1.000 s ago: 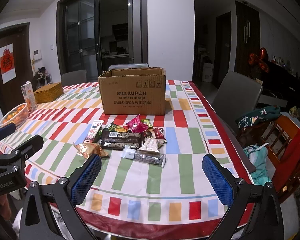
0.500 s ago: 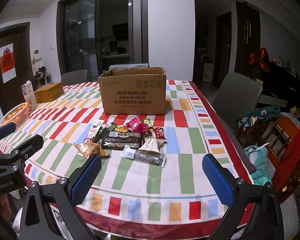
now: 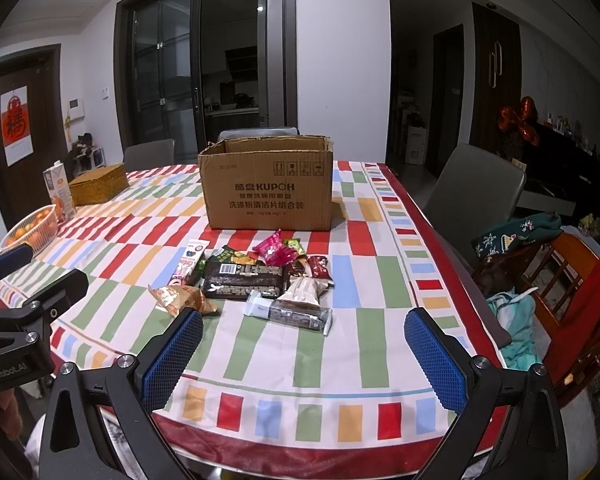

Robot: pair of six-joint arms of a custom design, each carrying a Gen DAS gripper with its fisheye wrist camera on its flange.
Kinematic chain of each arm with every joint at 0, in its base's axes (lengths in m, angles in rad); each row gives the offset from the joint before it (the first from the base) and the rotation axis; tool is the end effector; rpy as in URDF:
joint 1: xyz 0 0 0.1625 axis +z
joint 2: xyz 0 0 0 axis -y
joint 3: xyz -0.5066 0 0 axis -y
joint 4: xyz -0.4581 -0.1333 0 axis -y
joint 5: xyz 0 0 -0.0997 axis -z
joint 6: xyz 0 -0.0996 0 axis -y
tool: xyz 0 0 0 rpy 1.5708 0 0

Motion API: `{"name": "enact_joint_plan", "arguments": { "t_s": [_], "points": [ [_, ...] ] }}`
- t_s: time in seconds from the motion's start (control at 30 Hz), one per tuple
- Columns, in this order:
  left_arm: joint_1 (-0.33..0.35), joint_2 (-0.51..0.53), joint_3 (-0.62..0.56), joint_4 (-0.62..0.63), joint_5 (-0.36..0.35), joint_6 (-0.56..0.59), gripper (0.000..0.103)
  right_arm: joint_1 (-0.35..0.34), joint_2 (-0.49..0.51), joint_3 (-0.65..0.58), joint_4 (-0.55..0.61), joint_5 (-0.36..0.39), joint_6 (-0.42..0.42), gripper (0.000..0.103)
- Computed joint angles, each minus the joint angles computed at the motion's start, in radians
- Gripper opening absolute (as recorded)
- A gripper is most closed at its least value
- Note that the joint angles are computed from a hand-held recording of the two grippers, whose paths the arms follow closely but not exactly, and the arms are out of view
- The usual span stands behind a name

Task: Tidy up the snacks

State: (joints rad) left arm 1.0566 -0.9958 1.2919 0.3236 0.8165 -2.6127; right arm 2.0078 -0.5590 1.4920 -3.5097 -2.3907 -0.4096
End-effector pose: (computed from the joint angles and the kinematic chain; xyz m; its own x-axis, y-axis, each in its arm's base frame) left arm -0.1761 -0.7215 0.3306 -0.6404 0.1456 -0.7541 0.7051 0.5006 -0.5022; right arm 0.3989 -0.7110 0.1110 -0.7165 0.0552 0.6954 -0.5581 0.5527 -0.6189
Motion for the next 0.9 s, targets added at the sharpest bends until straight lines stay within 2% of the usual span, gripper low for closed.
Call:
{"name": "enact_joint_plan", "arguments": {
  "t_s": [0.63,0.9],
  "points": [
    [0.0,-0.001,0.004,-0.005,-0.001,0.002,0.103,-0.001,0.001,0.0,0.005,0.001,0.003,0.102],
    [0.007,0.029,-0.036,0.053,-0.001,-0.019,0.103,-0.007,0.003,0.004,0.045,0.01,0.036,0.102]
  ]
}}
